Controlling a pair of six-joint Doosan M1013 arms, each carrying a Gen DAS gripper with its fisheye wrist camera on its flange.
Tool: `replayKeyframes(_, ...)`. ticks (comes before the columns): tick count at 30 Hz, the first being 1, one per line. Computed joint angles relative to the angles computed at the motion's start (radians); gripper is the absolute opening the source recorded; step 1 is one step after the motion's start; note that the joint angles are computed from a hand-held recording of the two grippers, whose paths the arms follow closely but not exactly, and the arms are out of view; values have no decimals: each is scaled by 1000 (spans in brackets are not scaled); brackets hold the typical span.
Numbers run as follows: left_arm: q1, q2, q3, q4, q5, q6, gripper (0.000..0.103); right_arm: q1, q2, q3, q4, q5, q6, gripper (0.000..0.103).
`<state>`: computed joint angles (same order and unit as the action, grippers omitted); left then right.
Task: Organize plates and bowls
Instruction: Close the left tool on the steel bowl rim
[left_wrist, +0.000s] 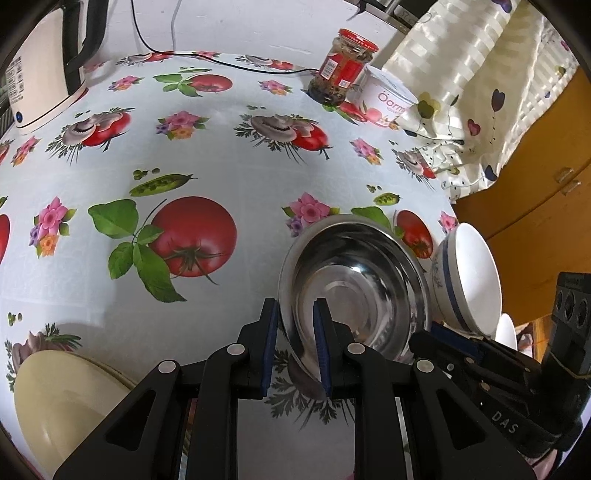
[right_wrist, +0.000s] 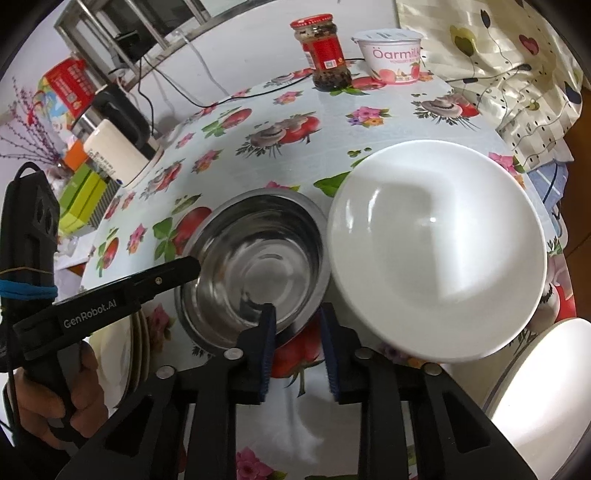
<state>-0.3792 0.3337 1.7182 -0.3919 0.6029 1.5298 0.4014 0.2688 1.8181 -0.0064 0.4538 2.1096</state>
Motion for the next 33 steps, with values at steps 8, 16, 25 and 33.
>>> replayKeyframes(8,-11,-23,22,20,27,-7,20,6,-12,12,-2,20,-5,21)
replayKeyframes(16,-31,-61,68,21,36,-1,20,31,-43,46,-8,47,7,21)
replayKeyframes(25,-48,-94,104,12,49,9,20,55,-82,91,-38,58,51,22)
replayKeyframes(33,-50,-108,126,-32,49,48,20,65,-99,113,-40,66,59,24)
